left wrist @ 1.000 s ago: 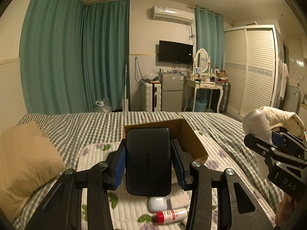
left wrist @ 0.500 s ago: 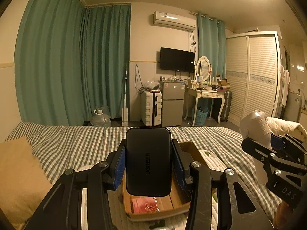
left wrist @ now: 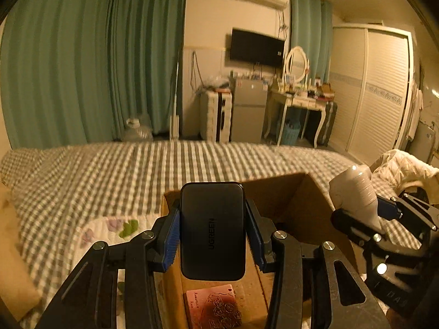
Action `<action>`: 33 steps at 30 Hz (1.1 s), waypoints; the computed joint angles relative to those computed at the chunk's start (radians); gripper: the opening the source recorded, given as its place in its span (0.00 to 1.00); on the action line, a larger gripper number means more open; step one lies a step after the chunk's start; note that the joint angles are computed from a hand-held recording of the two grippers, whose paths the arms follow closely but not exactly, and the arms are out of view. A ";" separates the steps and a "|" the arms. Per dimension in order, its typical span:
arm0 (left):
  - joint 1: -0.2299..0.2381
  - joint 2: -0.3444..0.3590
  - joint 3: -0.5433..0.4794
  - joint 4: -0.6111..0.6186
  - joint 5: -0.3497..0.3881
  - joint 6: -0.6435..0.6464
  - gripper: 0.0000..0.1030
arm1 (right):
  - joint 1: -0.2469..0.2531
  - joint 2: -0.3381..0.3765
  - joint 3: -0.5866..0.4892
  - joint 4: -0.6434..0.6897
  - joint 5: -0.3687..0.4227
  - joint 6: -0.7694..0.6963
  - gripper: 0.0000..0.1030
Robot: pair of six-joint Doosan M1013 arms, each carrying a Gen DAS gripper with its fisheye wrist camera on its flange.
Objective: Organize rigid objects
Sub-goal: 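Lift the power bank and hair dryer and carry both over the box, then open both tools to drop the power bank and hair dryer into the box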
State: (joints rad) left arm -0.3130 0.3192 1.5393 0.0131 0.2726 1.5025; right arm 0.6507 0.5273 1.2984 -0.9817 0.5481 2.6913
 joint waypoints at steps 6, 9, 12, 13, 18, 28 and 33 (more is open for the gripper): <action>-0.001 0.068 -0.072 0.019 0.115 0.005 0.42 | -0.028 0.066 -0.077 0.266 0.048 -0.271 0.43; -0.004 0.092 -0.104 0.018 0.174 0.017 0.42 | -0.033 0.098 -0.117 0.344 0.093 -0.384 0.42; -0.002 0.117 -0.142 -0.018 0.255 0.064 0.41 | -0.038 0.126 -0.157 0.418 0.136 -0.488 0.42; 0.000 0.121 -0.149 -0.033 0.271 0.075 0.41 | -0.038 0.134 -0.170 0.427 0.151 -0.506 0.43; 0.005 0.126 -0.153 -0.040 0.291 0.062 0.41 | -0.038 0.157 -0.210 0.430 0.215 -0.551 0.43; -0.003 0.053 -0.073 0.169 0.131 -0.170 0.77 | -0.022 0.114 -0.152 0.307 0.191 -0.406 0.70; 0.001 -0.009 -0.025 0.331 0.042 -0.354 0.92 | -0.007 0.052 -0.084 0.169 0.161 -0.225 0.74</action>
